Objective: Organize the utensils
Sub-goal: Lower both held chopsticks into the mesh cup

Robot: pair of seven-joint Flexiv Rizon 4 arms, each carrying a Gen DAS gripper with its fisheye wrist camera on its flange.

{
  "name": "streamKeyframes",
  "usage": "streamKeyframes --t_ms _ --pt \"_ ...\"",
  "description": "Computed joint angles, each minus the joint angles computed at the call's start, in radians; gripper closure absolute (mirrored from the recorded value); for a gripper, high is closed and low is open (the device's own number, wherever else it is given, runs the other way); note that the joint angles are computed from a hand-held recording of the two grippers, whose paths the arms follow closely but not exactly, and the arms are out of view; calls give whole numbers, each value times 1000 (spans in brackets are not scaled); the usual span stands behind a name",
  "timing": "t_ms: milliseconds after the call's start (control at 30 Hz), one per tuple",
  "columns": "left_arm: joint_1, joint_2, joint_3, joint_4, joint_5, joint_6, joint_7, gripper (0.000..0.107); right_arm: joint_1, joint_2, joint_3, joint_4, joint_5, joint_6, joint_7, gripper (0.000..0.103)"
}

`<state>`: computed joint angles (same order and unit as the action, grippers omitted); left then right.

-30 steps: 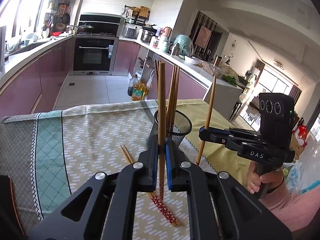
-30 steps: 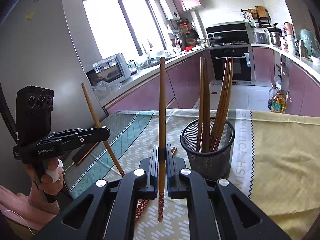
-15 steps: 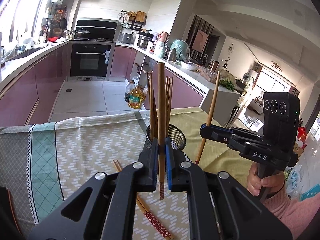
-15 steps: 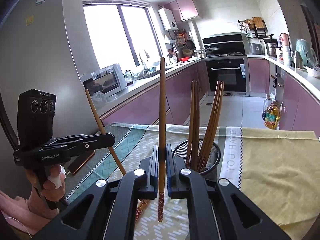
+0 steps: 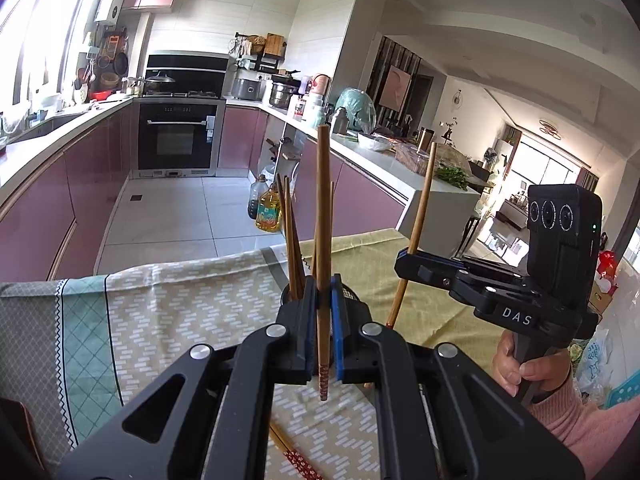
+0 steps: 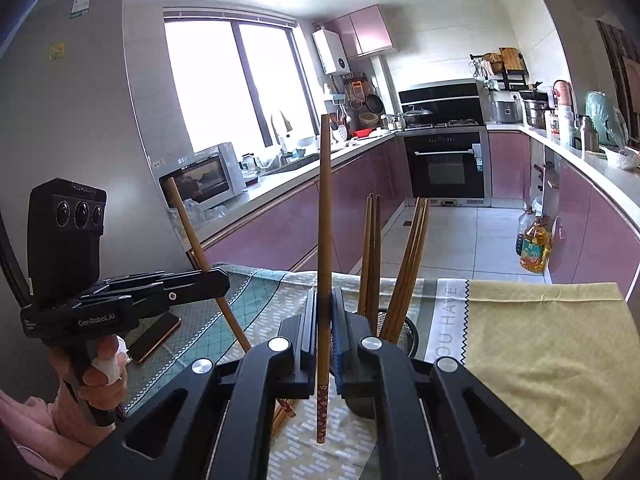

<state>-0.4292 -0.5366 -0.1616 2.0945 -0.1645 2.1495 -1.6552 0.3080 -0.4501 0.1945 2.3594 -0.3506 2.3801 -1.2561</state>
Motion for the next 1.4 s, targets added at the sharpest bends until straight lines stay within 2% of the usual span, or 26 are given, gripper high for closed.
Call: streamKeyframes --t_ms 733,1400 --pt "-10 -4 -1 -58 -4 -3 32 99 2 10 -9 -53 2 -13 -12 97" --pt "-59 -10 28 -94 -72 -9 96 99 14 4 -17 -88 29 -39 -27 97"
